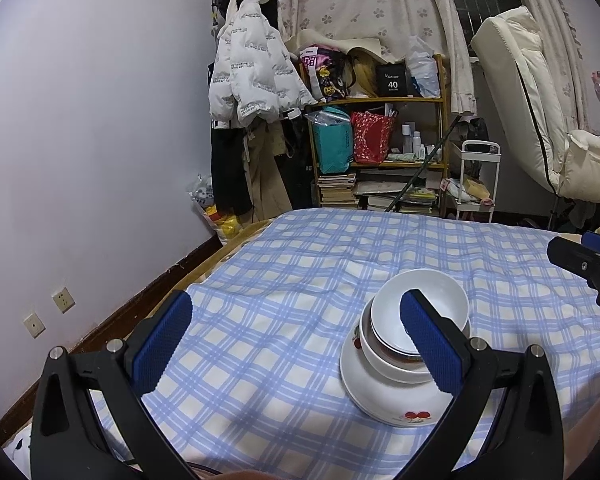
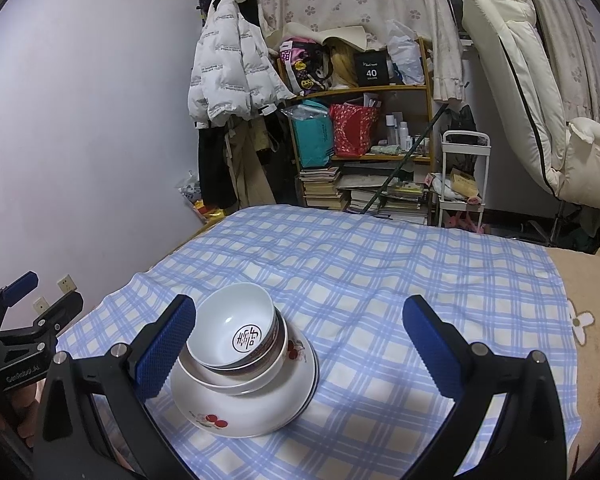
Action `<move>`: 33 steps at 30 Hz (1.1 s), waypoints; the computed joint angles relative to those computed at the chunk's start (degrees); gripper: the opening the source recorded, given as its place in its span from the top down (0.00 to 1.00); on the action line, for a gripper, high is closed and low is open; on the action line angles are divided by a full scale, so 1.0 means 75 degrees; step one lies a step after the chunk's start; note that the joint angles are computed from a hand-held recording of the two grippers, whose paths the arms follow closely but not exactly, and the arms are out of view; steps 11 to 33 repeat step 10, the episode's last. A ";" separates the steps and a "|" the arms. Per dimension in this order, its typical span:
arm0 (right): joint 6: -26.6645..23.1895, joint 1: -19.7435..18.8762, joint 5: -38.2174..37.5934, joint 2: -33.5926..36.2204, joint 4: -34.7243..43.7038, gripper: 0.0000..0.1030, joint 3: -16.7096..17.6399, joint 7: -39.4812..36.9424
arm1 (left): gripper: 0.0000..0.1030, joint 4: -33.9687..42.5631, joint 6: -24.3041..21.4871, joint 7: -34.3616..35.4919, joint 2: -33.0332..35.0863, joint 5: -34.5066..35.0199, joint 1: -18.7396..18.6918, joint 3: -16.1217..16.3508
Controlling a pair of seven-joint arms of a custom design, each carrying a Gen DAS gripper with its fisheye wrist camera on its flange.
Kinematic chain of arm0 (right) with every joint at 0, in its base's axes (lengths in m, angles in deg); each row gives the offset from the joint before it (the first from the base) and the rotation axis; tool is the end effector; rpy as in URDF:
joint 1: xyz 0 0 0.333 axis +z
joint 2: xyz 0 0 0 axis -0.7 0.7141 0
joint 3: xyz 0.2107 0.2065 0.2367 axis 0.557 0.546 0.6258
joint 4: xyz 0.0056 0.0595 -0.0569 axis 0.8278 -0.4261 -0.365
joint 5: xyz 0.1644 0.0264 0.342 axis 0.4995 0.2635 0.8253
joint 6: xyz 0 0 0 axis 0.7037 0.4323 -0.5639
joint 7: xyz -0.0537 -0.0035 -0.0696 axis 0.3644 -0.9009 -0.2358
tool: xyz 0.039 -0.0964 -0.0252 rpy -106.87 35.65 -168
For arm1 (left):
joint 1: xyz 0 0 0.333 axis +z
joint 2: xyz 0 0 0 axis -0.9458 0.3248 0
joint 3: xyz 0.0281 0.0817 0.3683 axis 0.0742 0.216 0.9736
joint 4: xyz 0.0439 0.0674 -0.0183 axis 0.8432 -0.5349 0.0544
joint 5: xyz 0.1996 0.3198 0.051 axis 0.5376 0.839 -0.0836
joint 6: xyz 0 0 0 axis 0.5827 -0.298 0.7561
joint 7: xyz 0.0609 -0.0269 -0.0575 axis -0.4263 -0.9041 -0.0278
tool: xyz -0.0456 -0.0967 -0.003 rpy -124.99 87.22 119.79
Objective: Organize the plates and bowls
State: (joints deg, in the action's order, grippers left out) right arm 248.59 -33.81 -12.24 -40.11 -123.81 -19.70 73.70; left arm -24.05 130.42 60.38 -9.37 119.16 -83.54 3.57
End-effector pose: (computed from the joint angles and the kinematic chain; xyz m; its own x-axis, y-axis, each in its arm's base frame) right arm 0.6386 0.1565 0.6098 0.3272 -0.9308 -0.1630 -0.5201 -0.0334 -0.8534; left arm 0.5687 -0.2334 0.6097 0.2740 -0.9521 -0.1355 -0.4641 -0.0075 -0.8858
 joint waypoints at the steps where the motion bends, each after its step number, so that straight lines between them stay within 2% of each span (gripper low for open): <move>1: -0.0017 -0.0038 0.0068 -0.0016 -0.0014 0.00 0.0032 -0.0068 | 0.01 0.0002 0.0003 0.0013 0.0001 0.0016 0.0001 0.0003; 33: -0.0012 -0.0007 0.0057 -0.0035 -0.0050 0.00 -0.0018 -0.0058 | 0.01 -0.0015 0.0052 -0.0005 -0.0010 0.0060 0.0002 0.0005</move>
